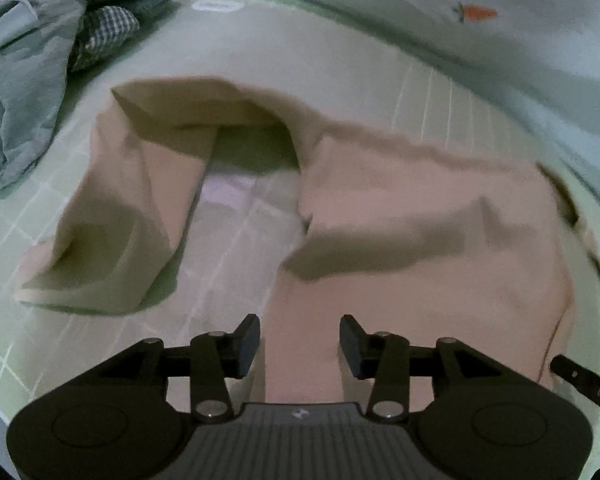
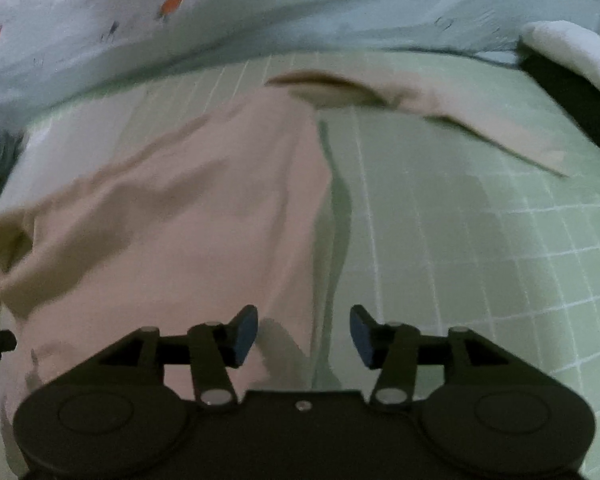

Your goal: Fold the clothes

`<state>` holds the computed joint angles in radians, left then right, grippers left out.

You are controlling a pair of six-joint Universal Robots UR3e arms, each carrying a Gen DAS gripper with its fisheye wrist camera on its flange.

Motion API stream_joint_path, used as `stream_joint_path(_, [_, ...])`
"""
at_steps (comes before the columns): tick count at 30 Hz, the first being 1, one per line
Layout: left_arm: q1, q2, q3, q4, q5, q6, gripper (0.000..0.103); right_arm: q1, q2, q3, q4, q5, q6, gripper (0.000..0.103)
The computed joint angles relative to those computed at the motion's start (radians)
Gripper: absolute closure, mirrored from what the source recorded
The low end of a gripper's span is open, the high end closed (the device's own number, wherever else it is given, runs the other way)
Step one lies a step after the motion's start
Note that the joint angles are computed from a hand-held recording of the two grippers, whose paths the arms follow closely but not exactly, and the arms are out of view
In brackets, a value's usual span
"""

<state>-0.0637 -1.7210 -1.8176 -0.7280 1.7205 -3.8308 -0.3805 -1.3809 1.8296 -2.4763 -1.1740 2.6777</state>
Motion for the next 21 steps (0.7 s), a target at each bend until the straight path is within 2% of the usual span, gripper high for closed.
stream_joint_path(2, [-0.005, 0.001, -0.005, -0.014, -0.006, 0.003, 0.057, -0.007, -0.010, 0.015, 0.019, 0.007, -0.022, 0.052])
stream_joint_path(4, [-0.012, 0.000, -0.006, -0.032, -0.009, 0.005, 0.057, -0.029, -0.020, 0.021, 0.051, 0.035, -0.046, 0.061])
stream_joint_path(5, [-0.020, -0.007, 0.005, -0.052, -0.001, 0.008, 0.056, -0.044, -0.027, 0.025, 0.073, 0.056, -0.058, 0.077])
stream_joint_path(8, [-0.040, -0.022, 0.024, -0.098, 0.019, 0.009, 0.056, -0.092, -0.065, 0.062, 0.086, 0.097, -0.085, 0.094])
stream_joint_path(13, [-0.075, -0.021, 0.019, -0.115, 0.045, 0.035, 0.058, -0.217, -0.168, 0.122, 0.121, 0.143, -0.106, 0.097])
stream_joint_path(17, [-0.085, 0.005, -0.011, -0.109, 0.027, 0.157, 0.062, -0.355, -0.241, 0.136, 0.242, 0.162, -0.171, 0.098])
stream_joint_path(21, [-0.095, 0.034, -0.028, -0.135, 0.003, 0.157, 0.062, -0.421, -0.287, 0.179, 0.311, 0.094, -0.245, 0.098])
